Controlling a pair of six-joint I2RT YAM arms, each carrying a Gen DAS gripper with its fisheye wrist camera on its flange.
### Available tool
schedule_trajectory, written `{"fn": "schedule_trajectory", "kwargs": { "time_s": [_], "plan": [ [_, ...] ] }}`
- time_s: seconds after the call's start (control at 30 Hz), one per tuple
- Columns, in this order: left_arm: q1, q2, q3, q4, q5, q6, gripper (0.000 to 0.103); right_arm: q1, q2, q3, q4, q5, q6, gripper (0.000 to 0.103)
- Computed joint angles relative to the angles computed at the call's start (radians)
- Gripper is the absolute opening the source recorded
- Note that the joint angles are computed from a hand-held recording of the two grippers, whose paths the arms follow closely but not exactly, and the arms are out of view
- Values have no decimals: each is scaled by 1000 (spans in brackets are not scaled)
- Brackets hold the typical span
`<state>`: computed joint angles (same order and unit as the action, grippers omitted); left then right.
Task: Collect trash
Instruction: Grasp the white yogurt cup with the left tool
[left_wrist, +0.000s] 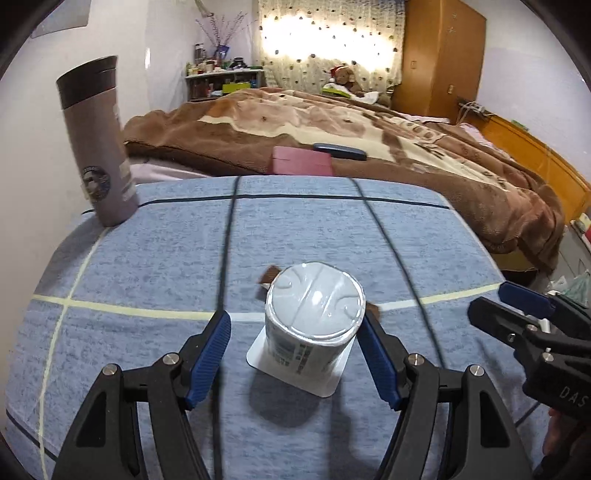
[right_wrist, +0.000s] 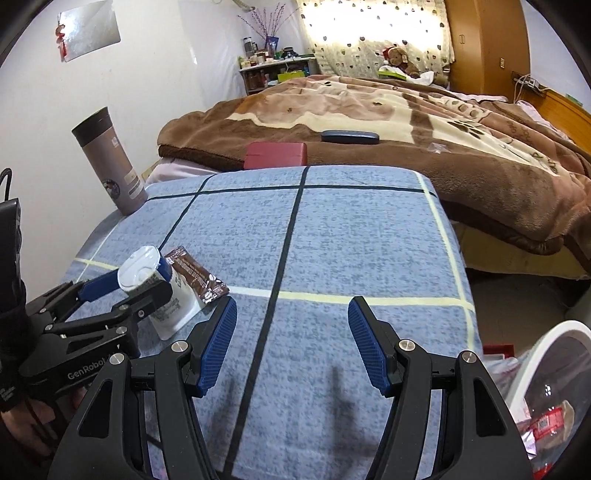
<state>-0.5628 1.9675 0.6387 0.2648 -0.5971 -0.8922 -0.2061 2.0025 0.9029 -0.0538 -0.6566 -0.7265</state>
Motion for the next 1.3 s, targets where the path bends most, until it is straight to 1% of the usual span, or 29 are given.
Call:
{"fn": "schedule_trajectory", "kwargs": {
  "time_s": [0.03, 0.07, 0.13, 0.23, 0.27, 0.37, 0.47, 0.53, 0.63, 0.8, 0.93, 1.07, 1.17, 1.27, 1.3],
  "plan": [
    [9, -4, -10, 6, 8, -2, 71, 7, -2, -5, 7, 7, 2, 64],
    [17, -12, -34, 38, 17, -2, 70, 13, 0, -6, 12, 11, 5, 64],
    [32, -27, -76, 91, 45, -1, 63, 26, 3, -10, 17, 23, 8, 64],
    [29, -45, -90, 58, 20, -10, 53, 45, 3, -17, 25, 34, 8, 64],
    [29, -53, -104, 64, 11, -9, 51, 49, 2, -19, 25, 31, 6, 64],
    [34, -83, -145, 68, 4, -18, 51, 69, -3, -31, 37, 35, -3, 64],
    [24, -113, -180, 48, -15, -42, 51, 90, -2, -37, 44, 40, -8, 64],
    [24, -129, -207, 59, -10, -44, 51, 104, -4, -41, 40, 26, -24, 64],
    [14, -160, -246, 57, -15, -66, 51, 134, -5, -56, 68, 29, -56, 64],
    [0, -183, -285, 51, -18, -98, 51, 180, 19, -38, 41, 30, -106, 64],
    [6, -183, -303, 86, -13, -102, 51, 223, 23, -48, 67, 60, -125, 64],
    [10, -184, -316, 109, -12, -102, 51, 259, 38, -37, 61, 105, -125, 64],
    [16, -183, -328, 133, -6, -101, 52, 280, 46, -41, 83, 139, -116, 64],
    [28, -177, -335, 158, 5, -92, 52, 279, 40, -43, 64, 126, -125, 64],
    [29, -176, -336, 163, 5, -91, 52, 278, 35, -53, 70, 126, -126, 61]
  ]
}}
